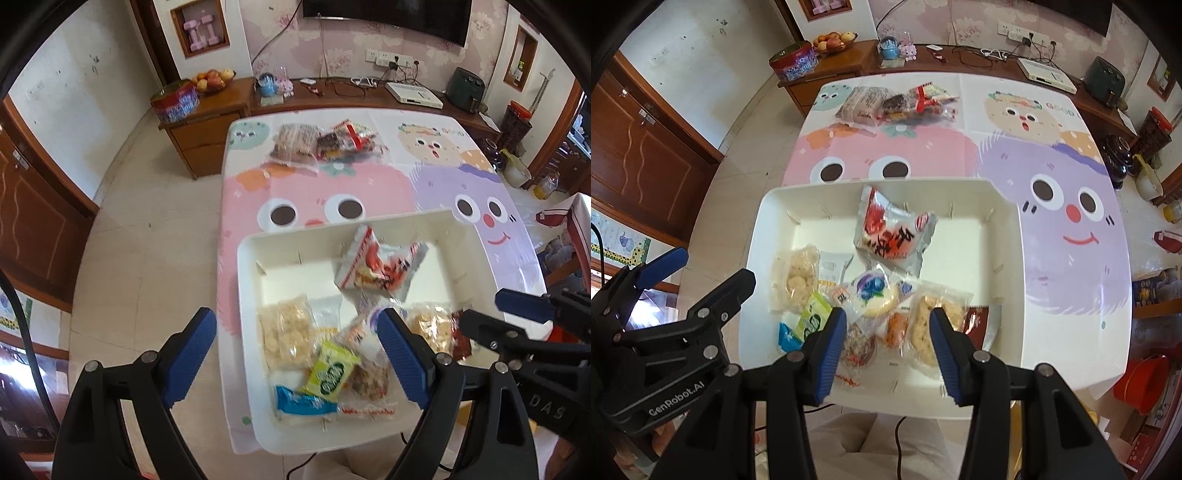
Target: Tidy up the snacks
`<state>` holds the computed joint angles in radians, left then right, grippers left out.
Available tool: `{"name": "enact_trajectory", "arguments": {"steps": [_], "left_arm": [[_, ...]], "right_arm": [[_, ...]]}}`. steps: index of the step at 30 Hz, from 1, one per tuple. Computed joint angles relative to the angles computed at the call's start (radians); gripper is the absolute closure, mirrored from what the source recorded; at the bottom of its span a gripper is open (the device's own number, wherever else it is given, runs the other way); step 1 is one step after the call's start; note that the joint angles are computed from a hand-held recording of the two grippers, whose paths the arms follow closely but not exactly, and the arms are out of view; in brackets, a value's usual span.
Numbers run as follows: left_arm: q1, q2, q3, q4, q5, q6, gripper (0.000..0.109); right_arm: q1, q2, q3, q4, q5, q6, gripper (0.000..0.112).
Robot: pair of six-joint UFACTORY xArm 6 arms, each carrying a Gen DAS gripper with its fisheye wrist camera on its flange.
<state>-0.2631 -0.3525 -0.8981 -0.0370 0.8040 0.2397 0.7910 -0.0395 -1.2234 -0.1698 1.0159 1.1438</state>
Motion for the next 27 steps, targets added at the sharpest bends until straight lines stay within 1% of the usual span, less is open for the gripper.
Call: {"name": "enact_trajectory", "arguments": {"steps": [4, 7, 11, 13, 18, 21, 23, 26, 27], "left_arm": [[-0.010, 0.037, -0.039, 0.042, -0.044, -0.011, 0.020], [-0.016, 0.087, -0.097, 0.057, -0.058, -0.012, 0.020], [-0.020, 0.192, -0.223, 0.084, -0.077, -0.028, 0.020], [-0.020, 0.257, -0.306, 0.088, -0.073, -0.036, 0.020], [-0.019, 0.464, -0.598, 0.063, 0.004, -0.034, 0.020], [-0.026, 0.603, -0.798, 0.044, 0.076, -0.006, 0.020], [-0.034, 0.720, -0.957, 0.035, 0.138, 0.011, 0.019], [-0.051, 0.887, -1.162, 0.061, 0.180, 0.023, 0.019], [-0.055, 0.960, -1.258, 0.066, 0.212, 0.029, 0.019]], "right_arm": [[-0.036, 0.015, -0.039, -0.022, -0.001, -0.043, 0.065], [-0.071, 0.030, -0.077, -0.048, 0.004, -0.081, 0.065], [-0.133, 0.063, -0.140, -0.072, 0.004, -0.153, 0.065], [-0.171, 0.083, -0.174, -0.074, -0.002, -0.192, 0.065], [-0.276, 0.132, -0.260, -0.029, -0.042, -0.290, 0.065], [-0.335, 0.180, -0.330, -0.007, -0.065, -0.351, 0.065], [-0.366, 0.229, -0.390, 0.004, -0.061, -0.392, 0.064], [-0.411, 0.336, -0.502, 0.040, -0.056, -0.480, 0.064], [-0.428, 0.386, -0.550, 0.066, -0.047, -0.517, 0.064]]}}
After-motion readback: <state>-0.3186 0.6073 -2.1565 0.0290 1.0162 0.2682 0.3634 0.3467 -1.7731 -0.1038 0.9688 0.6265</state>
